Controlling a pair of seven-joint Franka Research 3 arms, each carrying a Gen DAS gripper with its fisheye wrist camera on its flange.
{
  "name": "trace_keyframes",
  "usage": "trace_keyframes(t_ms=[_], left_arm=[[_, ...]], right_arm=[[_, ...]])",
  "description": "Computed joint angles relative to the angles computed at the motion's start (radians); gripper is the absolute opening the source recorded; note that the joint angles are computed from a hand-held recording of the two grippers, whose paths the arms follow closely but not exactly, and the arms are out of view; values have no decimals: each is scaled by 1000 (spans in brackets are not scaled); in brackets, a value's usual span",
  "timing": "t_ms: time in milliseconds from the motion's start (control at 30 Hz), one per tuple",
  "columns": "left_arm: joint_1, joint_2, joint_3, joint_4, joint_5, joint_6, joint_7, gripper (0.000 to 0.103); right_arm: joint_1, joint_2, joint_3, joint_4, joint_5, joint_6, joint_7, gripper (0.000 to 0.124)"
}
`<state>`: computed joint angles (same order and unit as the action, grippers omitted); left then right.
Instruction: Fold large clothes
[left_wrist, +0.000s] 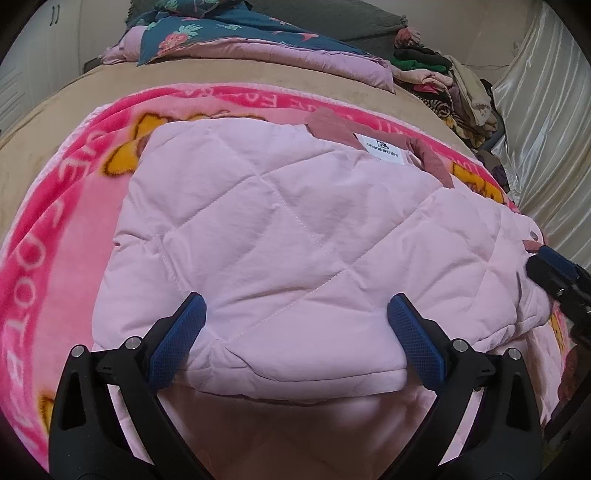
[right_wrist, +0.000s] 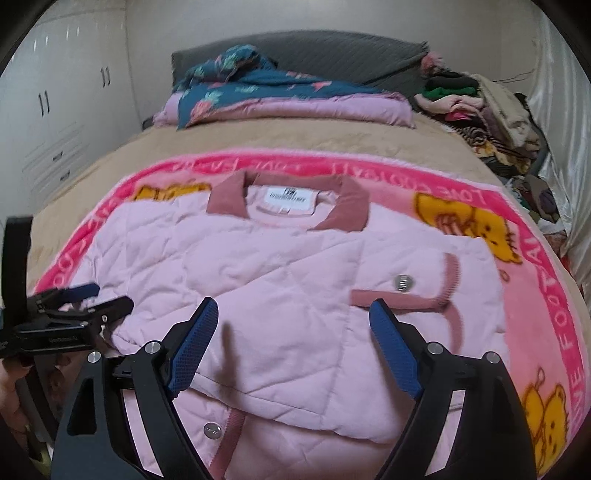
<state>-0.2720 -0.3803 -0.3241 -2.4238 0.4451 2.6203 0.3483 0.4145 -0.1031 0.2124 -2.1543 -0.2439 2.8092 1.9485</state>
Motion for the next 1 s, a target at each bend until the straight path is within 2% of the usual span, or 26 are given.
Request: trace_keyframes(t_ms=[200,467,600,833,1000], left_arm=[[3,0,-7,6,11,-5,-8,93],[-8,-11,-9,20,9,-48,-6,93],[-19,-40,-7,16,-10,-68,-7,93],[-20,-97,0,-6,-36,-60,-20,93],[-18,-128,-5,-10,-44,-56,-24,93]], right_arm=[[18,50,-22,10,93,-45,-59,87],[24,72,-36,-20,-5,11,27,91],[20,52,-34,-41,-19,27,58,91],[17,-31,-33,-108,162,82,14,92],[-18,-99,2,-156,178,109,31,94]])
